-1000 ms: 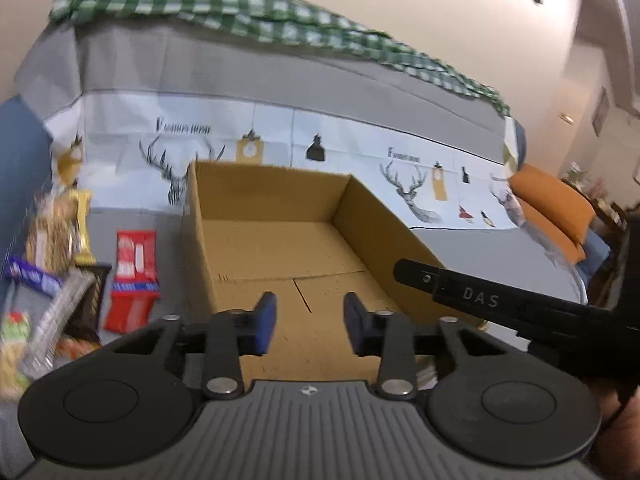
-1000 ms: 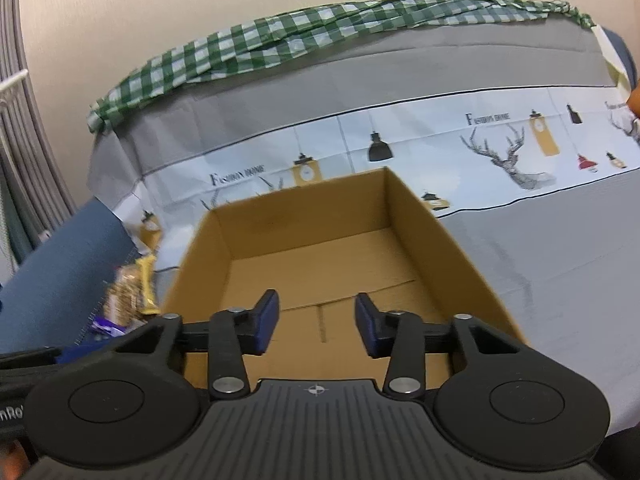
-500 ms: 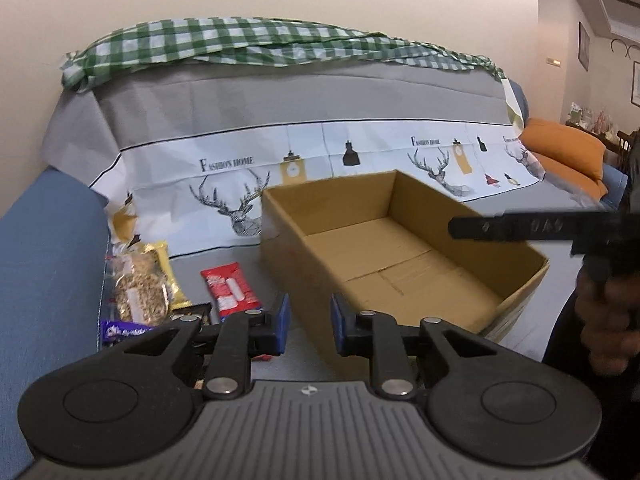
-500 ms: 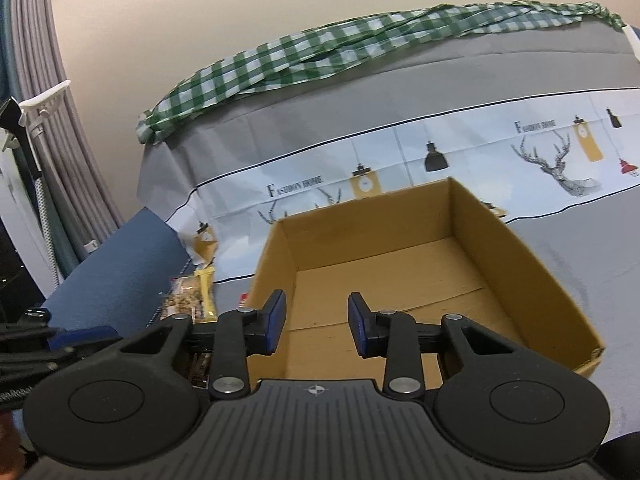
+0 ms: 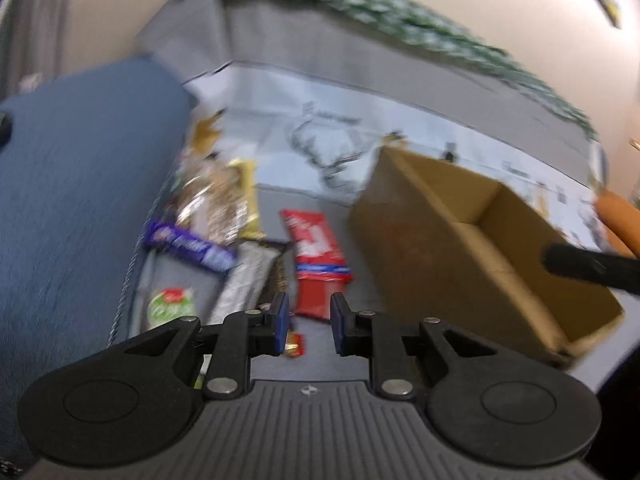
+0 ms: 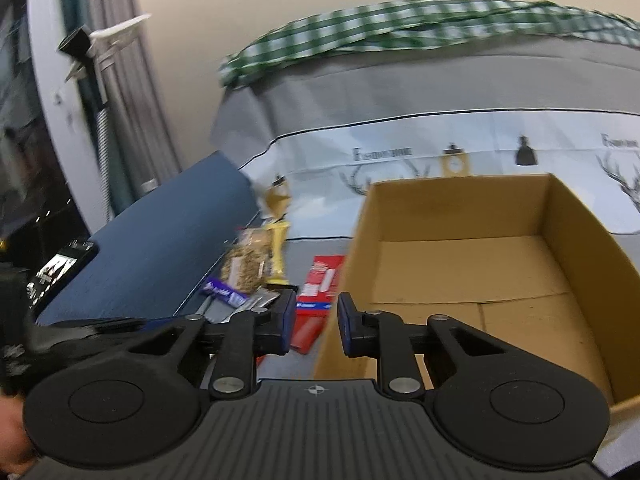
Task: Organize snacks
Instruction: 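Move the right tool to the red sausage pack while the left tool approaches the silver stick packs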
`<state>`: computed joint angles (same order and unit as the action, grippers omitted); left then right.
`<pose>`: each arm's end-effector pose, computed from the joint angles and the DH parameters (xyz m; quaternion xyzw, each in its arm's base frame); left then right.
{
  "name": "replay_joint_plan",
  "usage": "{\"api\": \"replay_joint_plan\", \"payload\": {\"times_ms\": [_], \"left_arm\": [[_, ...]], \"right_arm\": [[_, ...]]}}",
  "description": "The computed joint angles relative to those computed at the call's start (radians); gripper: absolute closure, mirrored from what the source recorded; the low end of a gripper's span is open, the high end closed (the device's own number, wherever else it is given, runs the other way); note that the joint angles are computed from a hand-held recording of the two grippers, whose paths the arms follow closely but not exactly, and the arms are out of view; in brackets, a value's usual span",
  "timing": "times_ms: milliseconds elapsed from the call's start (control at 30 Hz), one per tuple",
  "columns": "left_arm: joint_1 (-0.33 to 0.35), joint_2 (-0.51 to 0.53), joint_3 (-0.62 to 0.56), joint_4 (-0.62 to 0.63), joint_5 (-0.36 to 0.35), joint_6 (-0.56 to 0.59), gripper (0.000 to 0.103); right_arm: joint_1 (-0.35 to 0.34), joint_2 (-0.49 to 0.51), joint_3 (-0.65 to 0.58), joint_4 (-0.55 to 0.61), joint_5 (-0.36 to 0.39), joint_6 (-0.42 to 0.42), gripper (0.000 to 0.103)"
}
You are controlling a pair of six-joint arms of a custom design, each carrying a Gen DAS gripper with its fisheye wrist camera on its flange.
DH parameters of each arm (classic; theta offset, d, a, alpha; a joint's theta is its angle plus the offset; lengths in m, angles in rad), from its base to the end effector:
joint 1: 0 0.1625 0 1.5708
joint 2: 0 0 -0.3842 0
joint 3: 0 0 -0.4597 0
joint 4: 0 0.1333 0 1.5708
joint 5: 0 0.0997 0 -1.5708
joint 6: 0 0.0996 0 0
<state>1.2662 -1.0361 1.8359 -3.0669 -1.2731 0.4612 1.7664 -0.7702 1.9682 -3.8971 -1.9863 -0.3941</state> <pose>-0.0410 -0.6723 0.1543 0.3004 0.8812 -0.3254 0.1654 0.2018 -0.5393 0.0530 0.1348 -0.8232 0.5034 0.2253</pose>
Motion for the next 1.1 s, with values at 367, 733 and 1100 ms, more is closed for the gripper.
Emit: {"api": "replay_joint_plan", "payload": {"times_ms": [367, 733, 1100], "left_arm": [[-0.008, 0.121, -0.115, -0.022, 0.178, -0.075, 0.048], [0.030, 0.122, -0.199, 0.239, 0.139, -0.186, 0.070], [-0.001, -0.026, -0.030, 0.128, 0.140, -0.196, 0.072]], "right_arm": [[0.021, 0.055, -0.059, 0.106, 0.001, -0.075, 0.074], [0.037, 0.121, -0.132, 0.165, -0.025, -0.108, 0.062], [0.050, 0.297, -0.332, 0.170, -0.122, -0.160, 0.063]]}}
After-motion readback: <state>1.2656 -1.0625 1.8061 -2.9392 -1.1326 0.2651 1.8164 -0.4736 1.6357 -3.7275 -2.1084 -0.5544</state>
